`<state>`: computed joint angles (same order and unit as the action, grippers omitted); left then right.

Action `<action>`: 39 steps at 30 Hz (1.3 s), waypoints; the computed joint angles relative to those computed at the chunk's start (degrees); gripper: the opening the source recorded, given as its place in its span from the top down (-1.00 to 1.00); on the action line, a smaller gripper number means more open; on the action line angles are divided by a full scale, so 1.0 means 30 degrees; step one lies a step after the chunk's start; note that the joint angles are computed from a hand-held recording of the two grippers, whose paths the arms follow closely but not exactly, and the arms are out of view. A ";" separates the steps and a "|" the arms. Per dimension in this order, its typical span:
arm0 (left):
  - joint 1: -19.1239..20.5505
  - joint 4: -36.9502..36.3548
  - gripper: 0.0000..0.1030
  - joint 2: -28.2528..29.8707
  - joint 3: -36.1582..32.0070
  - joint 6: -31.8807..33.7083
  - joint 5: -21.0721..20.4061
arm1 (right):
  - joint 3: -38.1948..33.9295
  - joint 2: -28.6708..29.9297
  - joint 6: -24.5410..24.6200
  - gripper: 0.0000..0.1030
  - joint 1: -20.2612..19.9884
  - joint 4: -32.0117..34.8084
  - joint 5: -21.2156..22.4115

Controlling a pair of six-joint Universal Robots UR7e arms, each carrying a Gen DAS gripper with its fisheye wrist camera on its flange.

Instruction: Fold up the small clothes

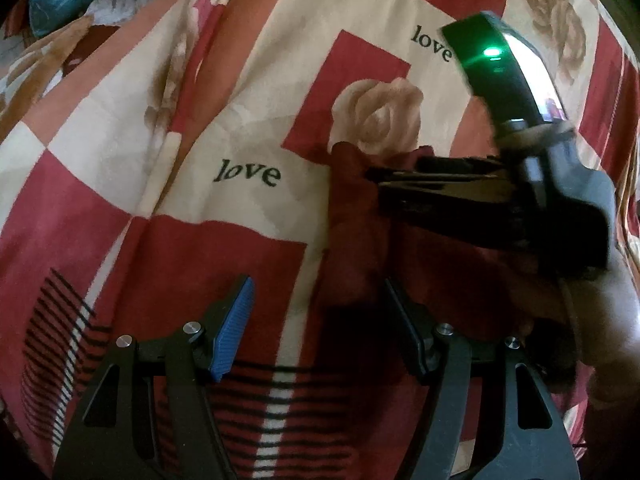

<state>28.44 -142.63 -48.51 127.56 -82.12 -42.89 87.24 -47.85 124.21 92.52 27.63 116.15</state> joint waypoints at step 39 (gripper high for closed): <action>-0.0367 -1.1590 0.43 0.1955 0.0758 0.7047 -0.0313 | -0.4333 -0.0581 0.8726 -0.53 -0.3685 1.1227 -0.7725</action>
<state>27.34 -177.40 -42.64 129.83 -60.98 -43.83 74.25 -49.59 150.39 81.47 61.31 92.97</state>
